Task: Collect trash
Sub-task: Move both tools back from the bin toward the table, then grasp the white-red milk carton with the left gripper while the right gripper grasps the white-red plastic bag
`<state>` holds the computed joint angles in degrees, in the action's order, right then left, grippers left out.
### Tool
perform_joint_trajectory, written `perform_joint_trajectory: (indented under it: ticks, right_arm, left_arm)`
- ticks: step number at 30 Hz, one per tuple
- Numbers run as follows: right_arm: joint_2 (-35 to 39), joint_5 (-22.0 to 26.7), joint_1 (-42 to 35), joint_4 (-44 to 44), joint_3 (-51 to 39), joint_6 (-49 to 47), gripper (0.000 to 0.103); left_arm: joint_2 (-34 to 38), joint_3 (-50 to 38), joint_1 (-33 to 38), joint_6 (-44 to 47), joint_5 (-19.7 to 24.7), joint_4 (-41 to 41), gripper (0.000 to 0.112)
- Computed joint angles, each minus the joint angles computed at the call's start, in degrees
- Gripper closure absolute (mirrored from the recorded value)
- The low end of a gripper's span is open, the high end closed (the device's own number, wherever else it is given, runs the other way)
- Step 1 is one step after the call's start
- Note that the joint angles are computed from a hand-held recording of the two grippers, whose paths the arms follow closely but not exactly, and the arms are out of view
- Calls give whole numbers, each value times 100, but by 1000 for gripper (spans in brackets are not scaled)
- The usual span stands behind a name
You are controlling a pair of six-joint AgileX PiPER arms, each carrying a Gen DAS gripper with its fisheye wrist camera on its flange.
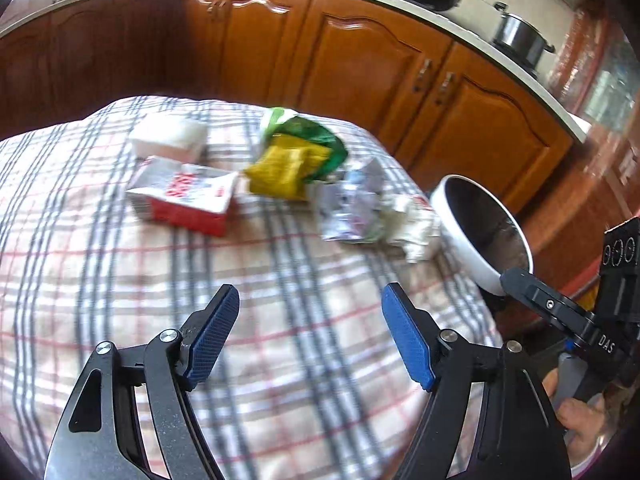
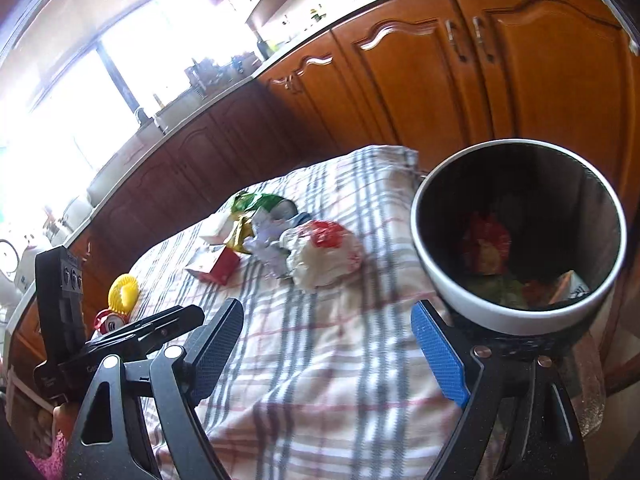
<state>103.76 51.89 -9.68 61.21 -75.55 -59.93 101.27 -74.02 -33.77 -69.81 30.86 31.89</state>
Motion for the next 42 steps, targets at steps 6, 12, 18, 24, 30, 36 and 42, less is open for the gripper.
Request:
perform_joint_trajectory:
  ticks: [6,12,18,24,30,36,42]
  right_arm:
    - [57,-347,443,-158,-122,22,16]
    - [425,-533,756,-487,-577,225,16]
    - [885,-597,1015,-996,-1202,602,16]
    - [1328,-518,1148,-1361,-1759,988,16]
    - [1477,-534,1209,-1551,-1927,1174,40]
    - [1314,-576,1145,-1518,-1740,1110,68]
    - [867,-543,953,-1090,-1207,700,70]
  left_arm:
    - [-309,477,388,-109,-129,166,25]
    - [-164,388,891,385,-78,-34,23]
    - [346,-157,1280,960,12,-351,23]
    - [1072,-1073,1294,1496,651,-551,23]
    - [1350,-1281,1378,1386,642,-430,22]
    - [1022,-803,1345,1011,233,-129,81]
    - [669,-253,1362,1438,-191,-765,106]
